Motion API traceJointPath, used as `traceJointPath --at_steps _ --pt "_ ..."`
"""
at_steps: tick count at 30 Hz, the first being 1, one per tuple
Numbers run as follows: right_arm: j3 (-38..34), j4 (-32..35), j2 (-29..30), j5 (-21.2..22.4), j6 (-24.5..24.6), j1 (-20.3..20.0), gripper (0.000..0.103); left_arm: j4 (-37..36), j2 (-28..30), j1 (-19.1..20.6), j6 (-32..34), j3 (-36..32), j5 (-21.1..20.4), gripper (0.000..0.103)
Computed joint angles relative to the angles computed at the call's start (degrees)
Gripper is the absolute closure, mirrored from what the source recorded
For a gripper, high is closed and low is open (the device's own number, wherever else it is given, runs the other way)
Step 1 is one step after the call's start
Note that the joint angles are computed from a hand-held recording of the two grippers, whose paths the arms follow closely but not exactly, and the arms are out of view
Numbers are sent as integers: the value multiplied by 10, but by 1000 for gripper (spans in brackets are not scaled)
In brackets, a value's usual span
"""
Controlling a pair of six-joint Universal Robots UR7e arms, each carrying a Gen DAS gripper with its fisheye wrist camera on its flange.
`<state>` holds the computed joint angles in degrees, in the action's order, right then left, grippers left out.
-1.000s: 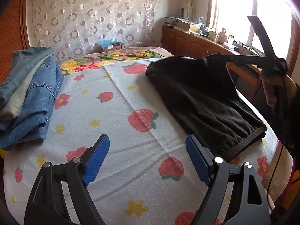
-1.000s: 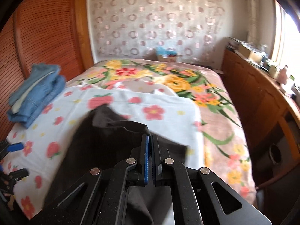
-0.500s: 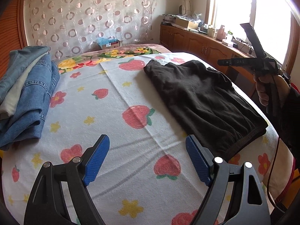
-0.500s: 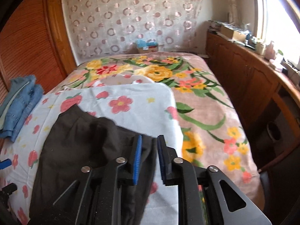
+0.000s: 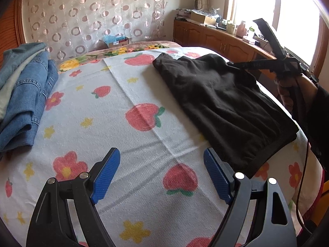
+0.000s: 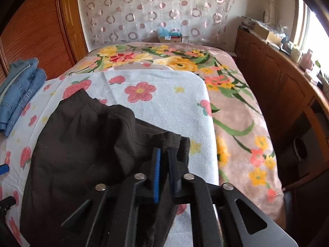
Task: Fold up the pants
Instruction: 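Straighten the folded garment with the right tool and release it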
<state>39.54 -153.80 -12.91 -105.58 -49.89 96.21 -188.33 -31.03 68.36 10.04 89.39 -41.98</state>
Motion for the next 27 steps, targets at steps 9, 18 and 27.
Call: traceJointPath --at_steps 9,18,27 --pt "-14 -47 6 -42 16 0 98 -2 -1 0 0 4 -2 19" --pt "188 -99 -109 44 42 -19 70 24 0 0 -10 -1 5 19" --pt "418 -196 -232 86 -19 -47 67 44 4 -3 -7 -5 17 19"
